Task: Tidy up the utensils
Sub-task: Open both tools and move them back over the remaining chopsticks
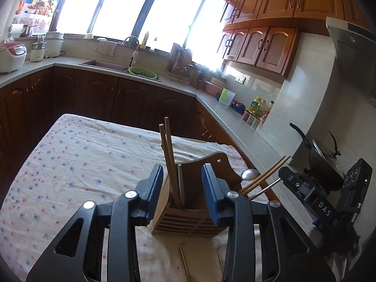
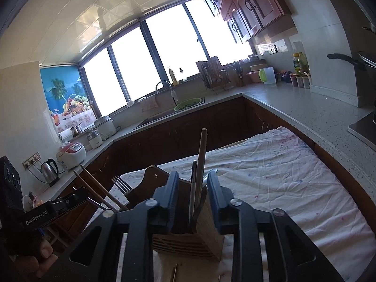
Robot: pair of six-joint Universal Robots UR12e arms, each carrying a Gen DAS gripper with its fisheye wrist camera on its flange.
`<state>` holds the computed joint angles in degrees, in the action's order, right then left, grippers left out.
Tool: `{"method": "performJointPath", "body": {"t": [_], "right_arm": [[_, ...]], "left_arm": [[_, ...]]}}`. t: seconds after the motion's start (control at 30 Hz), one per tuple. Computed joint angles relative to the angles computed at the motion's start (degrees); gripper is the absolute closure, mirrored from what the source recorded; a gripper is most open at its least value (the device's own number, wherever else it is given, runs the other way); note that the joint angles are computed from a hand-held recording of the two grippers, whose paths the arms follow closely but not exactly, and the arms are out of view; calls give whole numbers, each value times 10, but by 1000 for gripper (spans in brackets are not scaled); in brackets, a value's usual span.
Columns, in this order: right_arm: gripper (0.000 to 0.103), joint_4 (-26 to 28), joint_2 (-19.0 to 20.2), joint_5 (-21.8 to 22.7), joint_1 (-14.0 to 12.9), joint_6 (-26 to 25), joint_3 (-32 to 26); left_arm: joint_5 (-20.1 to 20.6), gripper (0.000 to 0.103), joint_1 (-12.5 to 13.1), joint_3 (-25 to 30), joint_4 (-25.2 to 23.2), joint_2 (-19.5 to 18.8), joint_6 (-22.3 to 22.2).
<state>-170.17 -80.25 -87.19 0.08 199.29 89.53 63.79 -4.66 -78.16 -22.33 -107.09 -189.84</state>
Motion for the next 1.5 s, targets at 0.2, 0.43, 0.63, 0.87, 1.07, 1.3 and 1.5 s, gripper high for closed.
{"method": "performJointPath", "body": {"t": [0.2, 0.43, 0.63, 0.87, 1.07, 1.3, 1.5], "right_arm": [[24, -59, -21, -12, 0, 11, 24], [15, -74, -53, -17, 0, 14, 60], [15, -59, -79, -20, 0, 18, 94], [15, -27, -101, -19, 2, 24, 129], [15, -1, -113, -12, -1, 29, 154], [15, 20, -119, -4, -1, 33, 170], [15, 32, -122, -4, -2, 35, 173]], "left_arm": [[-5, 51, 8, -33, 15, 28, -6], [2, 38, 15, -77, 4, 62, 3], [1, 38, 20, -105, -27, 81, 17], [4, 38, 19, -132, -65, 95, 42], [8, 38, 16, -146, -99, 100, 63], [21, 38, 3, -144, -147, 97, 99], [31, 38, -7, -135, -181, 89, 122]]}}
